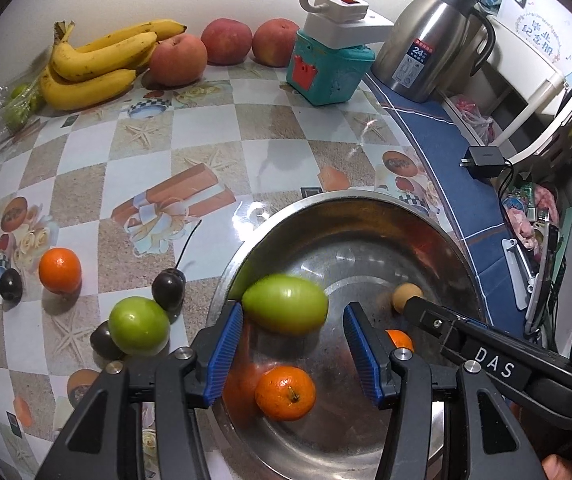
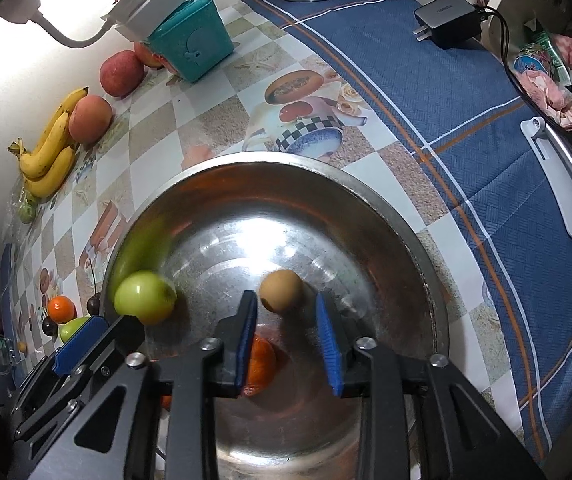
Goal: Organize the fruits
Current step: 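Release the mango into the bowl with the left tool while the right tool holds the tan fruit, then open the right tool to drop the tan round fruit into the steel bowl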
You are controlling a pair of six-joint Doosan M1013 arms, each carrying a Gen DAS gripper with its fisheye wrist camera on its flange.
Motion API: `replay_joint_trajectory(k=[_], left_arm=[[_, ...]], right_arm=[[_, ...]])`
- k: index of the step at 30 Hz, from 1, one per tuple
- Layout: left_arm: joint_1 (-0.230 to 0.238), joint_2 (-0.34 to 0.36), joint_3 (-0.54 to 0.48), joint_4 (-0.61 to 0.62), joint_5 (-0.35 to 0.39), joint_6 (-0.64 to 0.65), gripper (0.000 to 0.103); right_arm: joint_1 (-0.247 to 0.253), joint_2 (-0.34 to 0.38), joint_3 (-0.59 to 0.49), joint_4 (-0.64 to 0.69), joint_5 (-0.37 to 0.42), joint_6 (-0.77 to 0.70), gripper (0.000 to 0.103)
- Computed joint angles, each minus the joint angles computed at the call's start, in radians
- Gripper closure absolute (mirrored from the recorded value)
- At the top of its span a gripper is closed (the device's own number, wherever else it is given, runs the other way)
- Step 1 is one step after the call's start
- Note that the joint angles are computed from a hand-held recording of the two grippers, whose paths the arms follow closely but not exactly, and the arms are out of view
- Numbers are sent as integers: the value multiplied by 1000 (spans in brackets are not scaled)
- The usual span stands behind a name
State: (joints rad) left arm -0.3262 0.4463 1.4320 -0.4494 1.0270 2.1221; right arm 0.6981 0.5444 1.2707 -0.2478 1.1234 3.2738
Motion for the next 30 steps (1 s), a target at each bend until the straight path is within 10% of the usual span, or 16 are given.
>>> replay_joint_trajectory(k=[30], left_arm=[[95,4,-58,168,-18,-430,34]], right_arm=[[35,55,-133,-68,124,-122,55]])
